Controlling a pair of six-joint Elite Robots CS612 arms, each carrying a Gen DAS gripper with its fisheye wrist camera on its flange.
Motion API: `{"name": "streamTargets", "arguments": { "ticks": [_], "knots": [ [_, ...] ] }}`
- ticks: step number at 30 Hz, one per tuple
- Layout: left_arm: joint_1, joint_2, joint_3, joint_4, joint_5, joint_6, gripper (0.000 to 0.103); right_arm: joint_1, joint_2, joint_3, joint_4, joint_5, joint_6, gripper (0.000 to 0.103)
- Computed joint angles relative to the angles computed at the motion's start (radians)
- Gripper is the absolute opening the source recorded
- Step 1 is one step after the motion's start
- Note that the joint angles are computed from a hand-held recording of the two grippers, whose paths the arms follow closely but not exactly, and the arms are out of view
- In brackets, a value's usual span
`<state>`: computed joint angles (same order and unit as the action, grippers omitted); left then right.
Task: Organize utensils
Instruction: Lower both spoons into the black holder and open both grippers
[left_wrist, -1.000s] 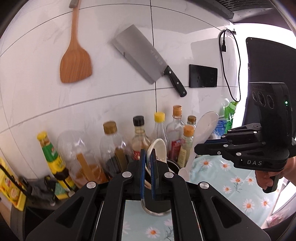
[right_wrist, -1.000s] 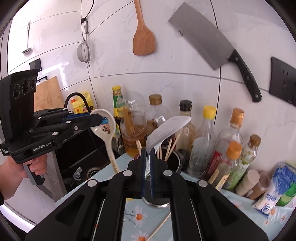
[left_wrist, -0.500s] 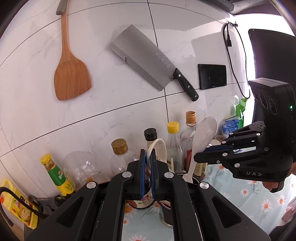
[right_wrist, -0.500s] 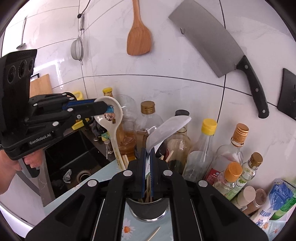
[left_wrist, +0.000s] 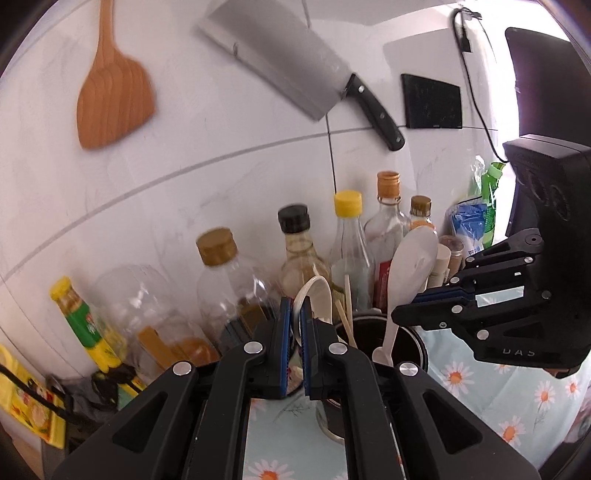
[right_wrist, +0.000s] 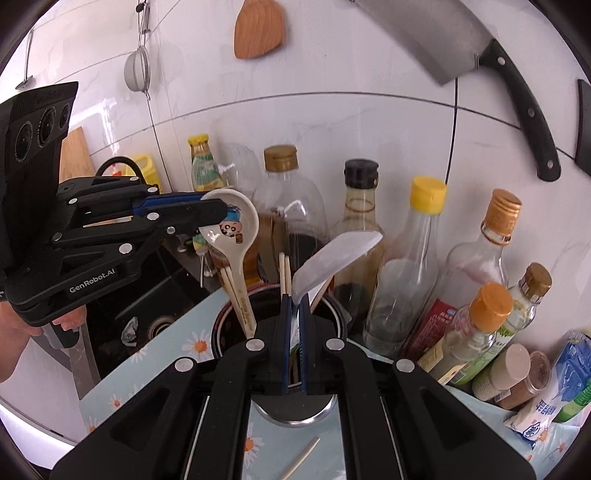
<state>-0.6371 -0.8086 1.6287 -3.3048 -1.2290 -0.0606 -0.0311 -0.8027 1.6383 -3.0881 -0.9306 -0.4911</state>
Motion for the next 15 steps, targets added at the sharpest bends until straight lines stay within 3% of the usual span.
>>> {"name": "streamTargets", "arguments": {
  "ticks": [4, 5, 8, 15],
  "knots": [
    [0.012, 0.002, 0.001, 0.020, -0.062, -0.062, 0.010, 0.003, -0.007, -0.002, 0.053, -0.014, -0.015, 0.006],
    [0.013, 0.002, 0.003, 0.022, -0.072, -0.072, 0.011, 0.004, -0.010, -0.001, 0.066, -0.023, -0.024, 0.011],
    [0.018, -0.001, 0.011, 0.016, -0.096, -0.111, 0.028, 0.005, -0.012, 0.003, 0.068, -0.026, -0.022, 0.017],
    [0.012, -0.015, 0.032, -0.006, -0.090, -0.133, 0.028, 0.003, -0.020, 0.021, 0.049, -0.020, -0.018, 0.017]
  ]
}}
